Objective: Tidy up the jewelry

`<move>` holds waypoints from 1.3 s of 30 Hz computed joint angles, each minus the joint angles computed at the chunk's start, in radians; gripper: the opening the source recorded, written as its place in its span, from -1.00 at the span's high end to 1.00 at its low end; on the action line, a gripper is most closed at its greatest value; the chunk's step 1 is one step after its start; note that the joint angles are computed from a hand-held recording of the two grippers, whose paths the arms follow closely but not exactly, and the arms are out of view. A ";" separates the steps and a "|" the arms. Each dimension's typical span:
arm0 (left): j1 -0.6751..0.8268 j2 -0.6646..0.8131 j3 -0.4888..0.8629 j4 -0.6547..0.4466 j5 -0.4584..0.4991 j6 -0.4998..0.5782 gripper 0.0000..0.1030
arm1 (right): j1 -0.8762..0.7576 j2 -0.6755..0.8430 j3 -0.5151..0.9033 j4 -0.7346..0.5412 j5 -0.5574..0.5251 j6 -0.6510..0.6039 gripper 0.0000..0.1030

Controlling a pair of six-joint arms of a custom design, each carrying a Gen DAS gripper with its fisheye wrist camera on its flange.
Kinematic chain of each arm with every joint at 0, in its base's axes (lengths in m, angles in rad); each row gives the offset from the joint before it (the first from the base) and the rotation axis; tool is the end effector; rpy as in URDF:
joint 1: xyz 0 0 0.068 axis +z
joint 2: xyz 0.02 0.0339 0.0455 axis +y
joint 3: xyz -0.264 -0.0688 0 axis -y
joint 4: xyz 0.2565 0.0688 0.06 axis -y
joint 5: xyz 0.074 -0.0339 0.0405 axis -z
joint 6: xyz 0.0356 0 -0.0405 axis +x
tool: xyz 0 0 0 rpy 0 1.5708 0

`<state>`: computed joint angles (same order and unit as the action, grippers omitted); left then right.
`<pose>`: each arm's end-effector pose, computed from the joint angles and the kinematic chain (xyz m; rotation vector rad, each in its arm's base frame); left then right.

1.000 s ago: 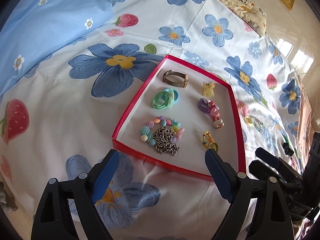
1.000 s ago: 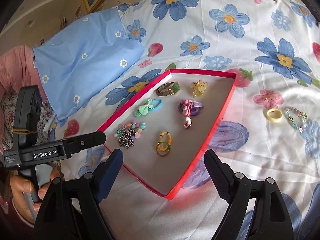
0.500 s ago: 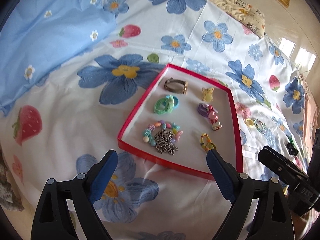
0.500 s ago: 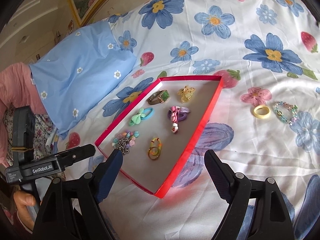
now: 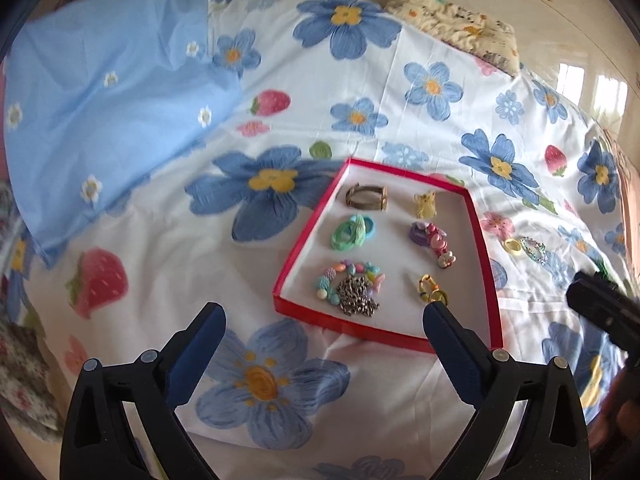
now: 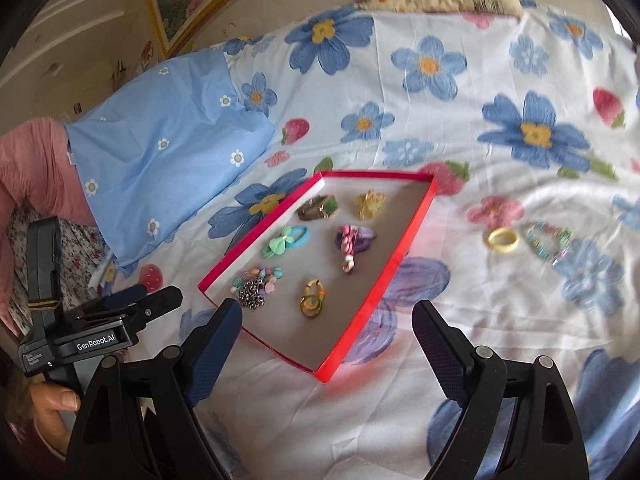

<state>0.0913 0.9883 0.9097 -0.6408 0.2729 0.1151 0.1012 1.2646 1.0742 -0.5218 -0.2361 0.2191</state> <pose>0.2166 0.0102 0.3023 0.1677 2.2600 -0.2033 0.2835 0.0372 0.3046 0.0108 2.2972 0.4360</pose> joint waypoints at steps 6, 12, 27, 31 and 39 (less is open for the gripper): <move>-0.055 -0.145 -0.047 0.018 -0.093 0.057 -0.99 | 0.041 -0.072 0.039 0.004 0.080 -0.087 -1.00; -0.148 -0.192 -0.147 0.067 -0.197 0.030 -0.99 | 0.074 -0.059 -0.007 0.034 0.131 -0.088 -1.00; -0.271 -0.067 -0.121 0.090 -0.355 -0.025 -0.99 | 0.050 -0.033 -0.111 0.072 0.150 -0.055 -1.00; -0.276 -0.065 -0.117 0.087 -0.362 -0.025 -0.99 | 0.055 -0.027 -0.112 0.070 0.148 -0.051 -1.00; -0.284 -0.103 -0.122 0.073 -0.378 -0.024 -0.99 | 0.062 -0.028 -0.112 0.067 0.152 -0.052 -1.00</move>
<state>-0.1930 0.8852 0.7880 -0.5678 -0.1048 0.0914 0.1633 1.2368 0.9624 -0.4546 -0.0840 0.1666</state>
